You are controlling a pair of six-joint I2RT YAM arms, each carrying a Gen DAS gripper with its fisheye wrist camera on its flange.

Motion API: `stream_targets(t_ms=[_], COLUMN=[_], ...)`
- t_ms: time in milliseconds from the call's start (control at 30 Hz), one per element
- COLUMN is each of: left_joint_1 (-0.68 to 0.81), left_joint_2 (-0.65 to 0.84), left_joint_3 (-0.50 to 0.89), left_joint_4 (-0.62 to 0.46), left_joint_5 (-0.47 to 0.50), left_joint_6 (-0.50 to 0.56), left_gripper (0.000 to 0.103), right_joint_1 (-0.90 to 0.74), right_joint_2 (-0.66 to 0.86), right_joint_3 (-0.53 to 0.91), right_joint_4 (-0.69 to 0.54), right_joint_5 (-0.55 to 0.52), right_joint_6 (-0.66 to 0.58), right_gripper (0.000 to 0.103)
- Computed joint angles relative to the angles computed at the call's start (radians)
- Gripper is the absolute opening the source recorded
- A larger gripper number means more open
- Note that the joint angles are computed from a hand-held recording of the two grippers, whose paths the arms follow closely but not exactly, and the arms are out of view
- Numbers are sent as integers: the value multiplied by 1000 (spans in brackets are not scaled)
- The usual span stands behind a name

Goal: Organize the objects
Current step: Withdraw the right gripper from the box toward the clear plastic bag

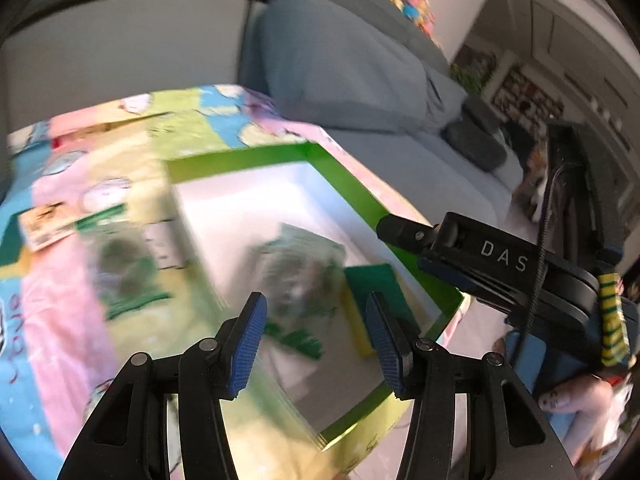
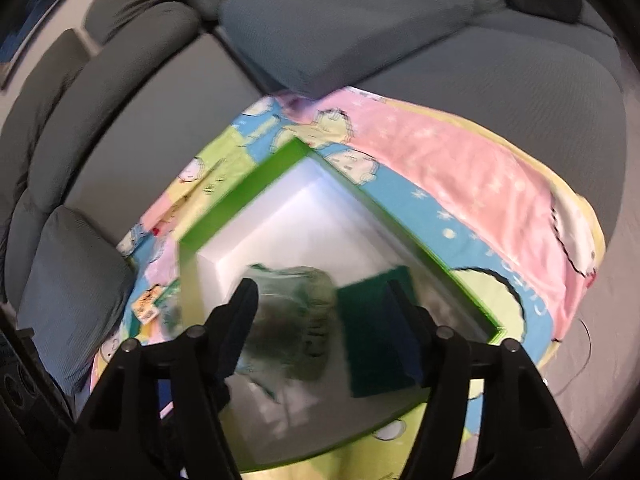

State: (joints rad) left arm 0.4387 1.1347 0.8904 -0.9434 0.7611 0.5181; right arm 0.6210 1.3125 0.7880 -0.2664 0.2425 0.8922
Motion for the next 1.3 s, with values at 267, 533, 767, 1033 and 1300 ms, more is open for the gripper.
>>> stream_targets(t_ms=[267, 533, 767, 1033, 1300], left_joint_1=[456, 675, 732, 760, 778], left_joint_2=[174, 476, 529, 555, 592], left_joint_3=[146, 260, 275, 303, 350], left_joint_4=[-124, -8, 94, 96, 65], left_joint_5=[75, -21, -85, -101, -93], left_joint_6=[245, 124, 36, 83, 89], left_gripper=[79, 85, 85, 85, 85], right_joint_1=[178, 253, 272, 276, 282], right_joint_2=[156, 475, 806, 983, 1101], right_joint_3=[171, 461, 857, 1074, 1248], right_joint_4=[117, 175, -108, -302, -486], right_joint_5=[27, -78, 42, 158, 245], right_joint_6=[-112, -185, -201, -244, -257], right_gripper=[82, 82, 82, 80, 60])
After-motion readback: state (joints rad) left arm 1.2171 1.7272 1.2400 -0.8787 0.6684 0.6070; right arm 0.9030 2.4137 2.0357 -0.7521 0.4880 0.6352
